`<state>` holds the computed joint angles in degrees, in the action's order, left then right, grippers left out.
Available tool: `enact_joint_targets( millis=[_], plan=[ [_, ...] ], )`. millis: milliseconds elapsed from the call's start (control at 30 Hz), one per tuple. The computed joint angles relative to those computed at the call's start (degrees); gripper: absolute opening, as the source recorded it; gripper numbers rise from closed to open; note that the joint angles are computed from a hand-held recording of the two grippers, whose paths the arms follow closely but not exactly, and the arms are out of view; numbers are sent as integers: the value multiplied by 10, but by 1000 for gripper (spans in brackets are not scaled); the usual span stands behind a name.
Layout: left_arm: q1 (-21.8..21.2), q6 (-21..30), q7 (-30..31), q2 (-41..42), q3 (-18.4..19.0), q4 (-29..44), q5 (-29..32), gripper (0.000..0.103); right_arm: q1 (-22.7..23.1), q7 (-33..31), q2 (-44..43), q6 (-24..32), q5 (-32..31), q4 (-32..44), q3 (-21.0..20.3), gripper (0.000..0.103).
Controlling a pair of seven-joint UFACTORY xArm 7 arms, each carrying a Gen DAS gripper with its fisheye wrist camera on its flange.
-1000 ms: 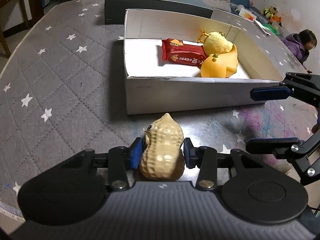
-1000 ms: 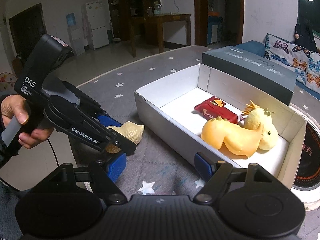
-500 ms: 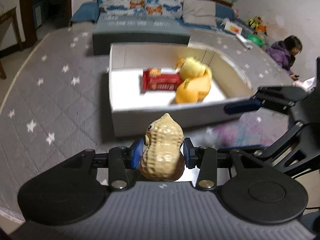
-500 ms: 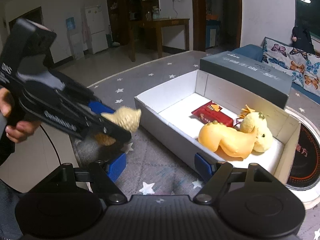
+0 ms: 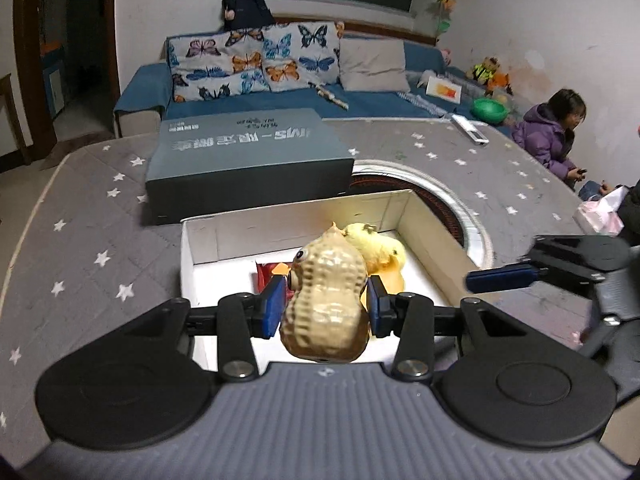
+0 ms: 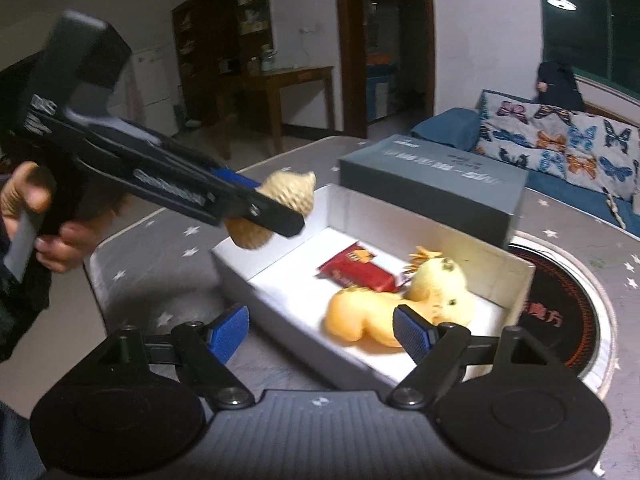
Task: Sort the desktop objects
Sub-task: 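Carry the peanut toy into the white box and open the left gripper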
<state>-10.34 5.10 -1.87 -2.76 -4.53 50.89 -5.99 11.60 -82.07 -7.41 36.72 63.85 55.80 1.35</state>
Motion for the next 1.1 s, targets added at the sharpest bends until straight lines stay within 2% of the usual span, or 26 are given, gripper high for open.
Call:
enact_joint_targets(
  millis=[167,333,733,1100],
  plan=[
    [6,16,10,63,-3,52,-12,43,-7,16,24,-11,1,22,1,82],
    [13,27,12,89,-6,69,-7,43,-16,32,54,-19,-12,45,11,86],
    [15,59,-28,126,3,97,33,44,-33,63,101,-21,-25,80,36,86],
    [-1,75,-85,138,21,107,102,45,-37,90,113,-39,-43,86,47,87]
  ],
)
